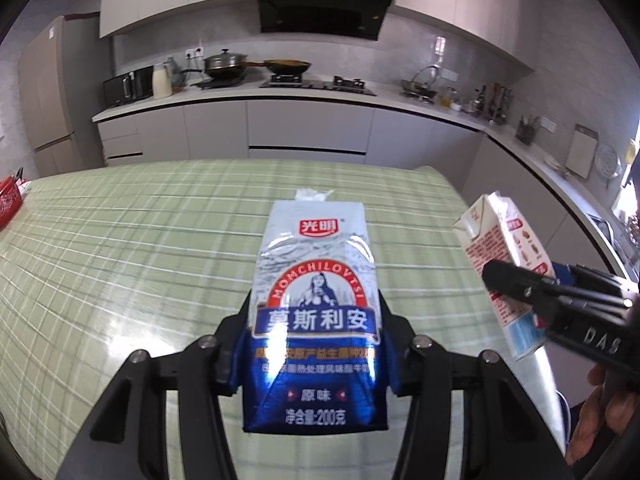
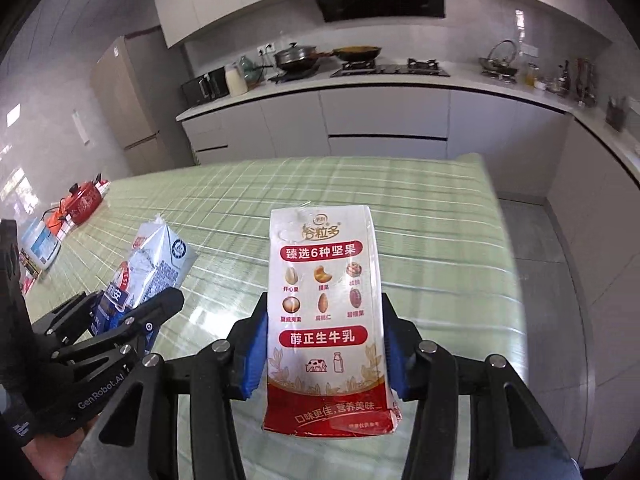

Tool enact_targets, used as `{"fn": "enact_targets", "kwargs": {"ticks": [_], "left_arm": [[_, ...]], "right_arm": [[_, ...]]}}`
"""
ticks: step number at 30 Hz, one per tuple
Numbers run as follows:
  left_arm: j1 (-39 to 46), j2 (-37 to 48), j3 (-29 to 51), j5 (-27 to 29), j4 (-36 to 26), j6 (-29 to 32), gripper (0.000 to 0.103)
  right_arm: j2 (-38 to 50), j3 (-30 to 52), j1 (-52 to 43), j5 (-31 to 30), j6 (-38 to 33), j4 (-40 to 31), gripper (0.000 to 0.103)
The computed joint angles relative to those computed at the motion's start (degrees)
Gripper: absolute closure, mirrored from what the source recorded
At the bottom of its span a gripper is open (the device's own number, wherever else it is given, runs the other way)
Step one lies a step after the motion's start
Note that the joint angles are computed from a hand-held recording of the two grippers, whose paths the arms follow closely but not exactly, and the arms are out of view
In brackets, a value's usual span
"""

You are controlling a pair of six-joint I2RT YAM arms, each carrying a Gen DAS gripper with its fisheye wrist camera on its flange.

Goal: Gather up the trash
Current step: 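Carry both milk cartons over the black bin and open both tools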

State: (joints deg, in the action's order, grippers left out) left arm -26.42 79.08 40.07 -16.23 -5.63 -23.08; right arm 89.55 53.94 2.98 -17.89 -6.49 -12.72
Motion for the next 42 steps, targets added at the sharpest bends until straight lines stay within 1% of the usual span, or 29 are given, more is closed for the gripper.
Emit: {"fn": "enact_targets", "kwargs": {"ticks": [4, 9, 13, 18, 24, 30, 36, 42], "left_arm": [[-6.87, -0.73, 0.3, -3.83, -1.65, -4.03, 0.05], [-15.03, 0.61, 2.65, -7.57, -3.69, -8.24, 0.05], [-20.67, 2.65, 5.45, -9.94, -4.99, -10.8, 0.05], [-26.77, 6.44, 9.68, -11.64, -6.22, -13.19, 0.05], [-33.07, 12.69, 15.21, -12.23, -6.78, -15.42, 0.05], [-38.41, 19.26, 22.48, -12.47, -8.29, -16.59, 0.05], [-42.77, 26.6, 30.98, -12.72, -10.37, -17.35, 0.05], [-45.81, 32.82, 38.52, -12.43, -12.2, -18.09, 0.05]], "right_arm": [[-6.38, -2.93, -7.31, -3.78, -4.2, -3.78, 0.052], [-12.0, -4.63, -18.71, -9.29, -11.69, -9.68, 0.052], [-13.13, -3.8, -28.12, -13.74, -18.05, -14.64, 0.052], [-12.09, -0.94, -40.96, -18.98, -27.91, -21.89, 0.052], [-6.71, 4.75, -55.66, -23.22, -40.34, -30.12, 0.052], [0.94, 11.41, -66.84, -24.66, -49.97, -35.67, 0.052], [9.45, 19.51, -75.7, -25.0, -57.33, -40.61, 0.052], [16.98, 27.81, -81.52, -24.51, -62.36, -44.84, 0.052]]}}
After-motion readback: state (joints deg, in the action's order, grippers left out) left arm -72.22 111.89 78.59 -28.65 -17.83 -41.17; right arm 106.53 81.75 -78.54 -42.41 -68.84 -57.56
